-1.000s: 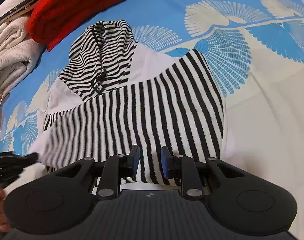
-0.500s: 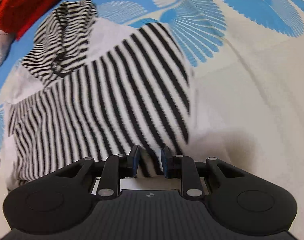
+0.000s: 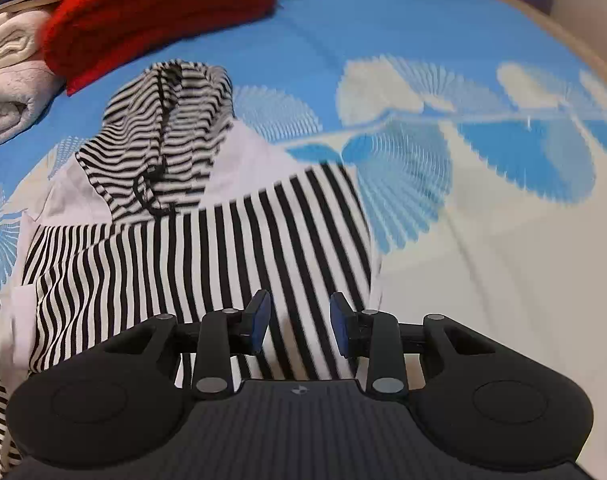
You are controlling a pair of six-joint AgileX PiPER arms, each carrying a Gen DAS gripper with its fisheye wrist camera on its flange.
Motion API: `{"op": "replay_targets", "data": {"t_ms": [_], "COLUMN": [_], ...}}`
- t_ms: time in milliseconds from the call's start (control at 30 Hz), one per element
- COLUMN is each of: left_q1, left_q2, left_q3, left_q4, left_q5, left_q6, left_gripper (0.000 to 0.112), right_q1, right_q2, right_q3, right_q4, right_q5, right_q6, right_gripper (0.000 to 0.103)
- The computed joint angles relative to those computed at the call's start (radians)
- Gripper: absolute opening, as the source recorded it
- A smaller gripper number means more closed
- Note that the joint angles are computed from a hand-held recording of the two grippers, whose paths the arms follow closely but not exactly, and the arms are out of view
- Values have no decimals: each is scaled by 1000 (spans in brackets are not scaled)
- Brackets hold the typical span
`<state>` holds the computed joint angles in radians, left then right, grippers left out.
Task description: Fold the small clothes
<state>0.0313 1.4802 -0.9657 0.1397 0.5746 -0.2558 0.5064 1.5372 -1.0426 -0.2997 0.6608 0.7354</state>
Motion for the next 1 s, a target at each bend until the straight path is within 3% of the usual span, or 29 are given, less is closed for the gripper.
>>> {"op": "replay_targets", "data": {"t_ms": [233, 400, 500, 567, 767, 933, 1000], "left_q1": [-48, -57, -73, -99, -150, -109, -106], "left_q2": [-11, -24, -48, -51, -23, 6, 9], "left_q3": [0, 5, 36, 44, 49, 7, 0], "left_q4": [147, 134, 162, 253, 486, 343, 354], "left_q5": [-26, -76, -146, -158, -156, -156, -159], "left_q6": [-119, -119, -155, -242, -449, -356, -375], "left_gripper": [54, 54, 68, 74, 74, 74, 74], "right_q1": [39, 45, 44, 44, 44, 29, 21], "right_q2": [-14, -12, -13, -17, -16, -22, -25], "right_q3": [-20, -30, -35, -39, -53, -54, -50], "right_q4": [-137, -133, -120, -112, -105, -78, -68], "right_q5": [25, 32, 35, 39, 60, 64, 62], "right_q6": [34, 12, 0, -8, -45, -96, -113], "right_gripper": [35, 35, 35, 35, 35, 35, 35]}}
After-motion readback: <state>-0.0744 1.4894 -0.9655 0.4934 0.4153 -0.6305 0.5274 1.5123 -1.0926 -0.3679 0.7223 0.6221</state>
